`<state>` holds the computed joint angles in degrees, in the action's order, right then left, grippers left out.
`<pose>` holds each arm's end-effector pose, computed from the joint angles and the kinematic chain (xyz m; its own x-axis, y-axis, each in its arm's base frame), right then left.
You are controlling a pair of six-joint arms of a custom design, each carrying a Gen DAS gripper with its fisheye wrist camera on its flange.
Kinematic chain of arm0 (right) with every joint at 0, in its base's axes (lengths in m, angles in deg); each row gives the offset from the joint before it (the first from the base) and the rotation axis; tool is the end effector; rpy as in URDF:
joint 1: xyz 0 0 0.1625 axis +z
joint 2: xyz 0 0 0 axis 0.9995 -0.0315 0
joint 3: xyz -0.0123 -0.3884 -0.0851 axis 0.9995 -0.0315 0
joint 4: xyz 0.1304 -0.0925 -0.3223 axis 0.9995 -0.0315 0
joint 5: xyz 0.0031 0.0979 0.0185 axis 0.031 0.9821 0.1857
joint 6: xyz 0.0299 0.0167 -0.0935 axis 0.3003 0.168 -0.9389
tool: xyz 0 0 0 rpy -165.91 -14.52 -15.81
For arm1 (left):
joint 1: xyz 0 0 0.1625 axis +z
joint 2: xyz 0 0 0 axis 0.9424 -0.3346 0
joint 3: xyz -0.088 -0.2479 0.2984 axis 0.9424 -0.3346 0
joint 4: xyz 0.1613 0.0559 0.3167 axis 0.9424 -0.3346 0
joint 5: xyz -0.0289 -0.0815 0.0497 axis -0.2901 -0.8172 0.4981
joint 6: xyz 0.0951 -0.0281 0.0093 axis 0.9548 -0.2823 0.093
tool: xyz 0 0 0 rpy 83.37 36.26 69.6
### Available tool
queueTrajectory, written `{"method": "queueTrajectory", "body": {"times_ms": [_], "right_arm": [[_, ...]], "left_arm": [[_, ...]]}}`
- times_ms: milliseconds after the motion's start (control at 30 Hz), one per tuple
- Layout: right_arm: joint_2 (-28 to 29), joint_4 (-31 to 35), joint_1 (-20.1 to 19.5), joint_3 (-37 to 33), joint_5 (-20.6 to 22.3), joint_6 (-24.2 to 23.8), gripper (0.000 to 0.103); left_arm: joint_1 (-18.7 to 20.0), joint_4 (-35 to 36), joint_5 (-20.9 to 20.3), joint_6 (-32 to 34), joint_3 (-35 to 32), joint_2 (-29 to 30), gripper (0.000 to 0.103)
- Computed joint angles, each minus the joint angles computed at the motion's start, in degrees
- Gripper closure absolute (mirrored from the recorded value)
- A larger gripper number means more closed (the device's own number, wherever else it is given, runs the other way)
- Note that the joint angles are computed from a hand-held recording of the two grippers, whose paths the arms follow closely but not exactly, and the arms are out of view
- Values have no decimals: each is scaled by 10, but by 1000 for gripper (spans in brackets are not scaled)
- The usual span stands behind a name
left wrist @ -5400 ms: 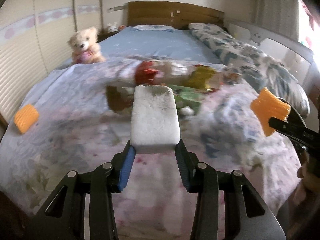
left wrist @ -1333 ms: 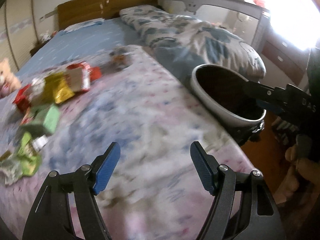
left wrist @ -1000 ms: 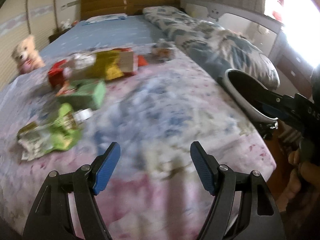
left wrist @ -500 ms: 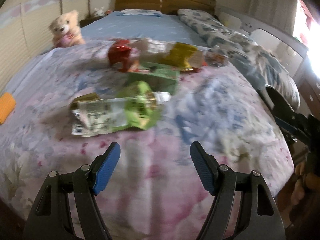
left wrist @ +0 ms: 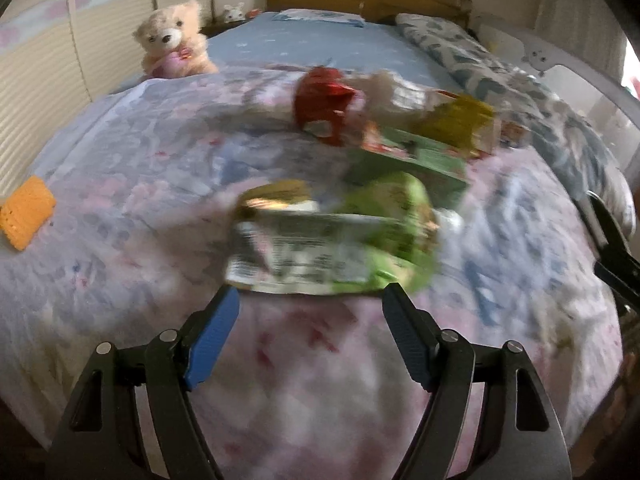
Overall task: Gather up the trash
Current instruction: 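Move both tools back toward the wrappers and juice pouch on the bed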
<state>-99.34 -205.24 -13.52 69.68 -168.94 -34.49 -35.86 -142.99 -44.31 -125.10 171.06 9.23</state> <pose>0.0132 -0.4159 0.3219 -0.9356 0.0252 0.3521 -0.2076 0.7676 -0.6064 -0.2943 -0.4601 0.0238 -0.7411 0.0507 -0.6695 0.4340 0.7970 -0.4201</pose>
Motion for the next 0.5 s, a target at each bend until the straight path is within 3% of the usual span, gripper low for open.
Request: {"method": "queueTrajectory", "body": {"times_ms": [200, 500], "right_arm": [[27, 3, 9, -15, -5, 6, 23], [83, 8, 37, -58, 4, 13, 23]], "left_arm": [[30, 30, 35, -8, -31, -4, 26], [14, -34, -15, -16, -1, -25, 21]]}}
